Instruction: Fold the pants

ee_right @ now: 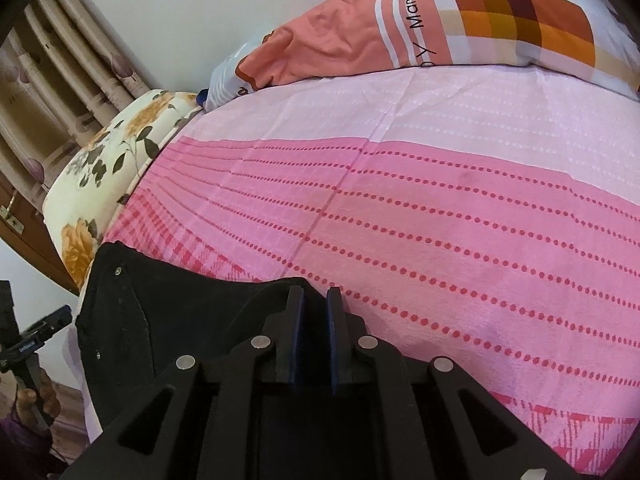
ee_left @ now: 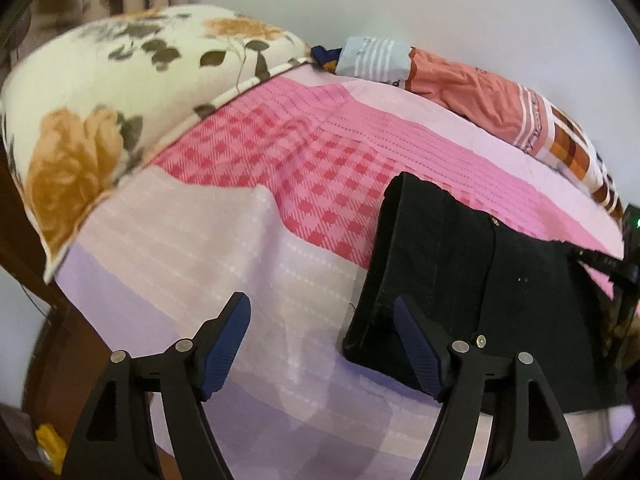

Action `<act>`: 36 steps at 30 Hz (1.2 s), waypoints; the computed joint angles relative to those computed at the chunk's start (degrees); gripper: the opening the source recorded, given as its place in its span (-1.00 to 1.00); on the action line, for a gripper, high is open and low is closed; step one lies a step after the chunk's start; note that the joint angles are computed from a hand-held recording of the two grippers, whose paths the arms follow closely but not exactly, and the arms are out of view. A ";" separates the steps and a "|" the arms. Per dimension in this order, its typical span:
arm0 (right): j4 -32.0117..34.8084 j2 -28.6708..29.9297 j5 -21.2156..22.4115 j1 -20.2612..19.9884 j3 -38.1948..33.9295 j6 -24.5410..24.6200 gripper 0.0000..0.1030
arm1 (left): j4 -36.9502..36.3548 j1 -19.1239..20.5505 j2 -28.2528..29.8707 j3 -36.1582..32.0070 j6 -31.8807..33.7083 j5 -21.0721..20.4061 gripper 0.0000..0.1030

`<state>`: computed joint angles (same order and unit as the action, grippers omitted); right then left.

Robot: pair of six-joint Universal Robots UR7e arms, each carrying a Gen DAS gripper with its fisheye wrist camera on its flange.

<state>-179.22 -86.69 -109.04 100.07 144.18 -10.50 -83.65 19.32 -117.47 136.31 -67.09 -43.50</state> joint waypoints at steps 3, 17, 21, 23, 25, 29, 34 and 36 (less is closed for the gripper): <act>-0.60 0.26 -0.63 0.26 0.07 -0.32 -0.84 | 2.36 -1.57 0.68 -0.46 -0.16 0.91 0.49; -3.26 0.83 -1.95 0.38 0.22 0.14 -0.46 | 5.60 -4.08 1.91 -1.08 -1.31 2.07 0.60; -3.70 0.73 -1.76 0.02 0.32 -0.26 -0.42 | 7.75 -3.90 1.93 -1.59 -3.19 2.89 0.63; -3.62 0.41 -0.66 -0.39 0.47 0.03 -0.37 | 7.52 -3.17 1.18 -1.74 -3.38 3.00 0.63; -3.90 0.21 -0.05 -0.72 0.59 0.33 -0.32 | 7.74 -2.90 0.68 -1.81 -3.80 3.23 0.64; -4.10 -0.08 -0.07 -0.67 0.50 0.98 -0.12 | 8.14 -2.61 0.89 -1.92 -3.73 3.17 0.64; -6.45 -6.92 2.87 -2.24 3.76 7.41 0.22 | 9.45 -3.20 1.16 -1.90 -4.59 3.35 0.64; -5.10 -16.25 8.87 -4.77 7.39 9.92 0.22 | 10.12 -3.81 1.10 -1.86 -4.97 3.46 0.64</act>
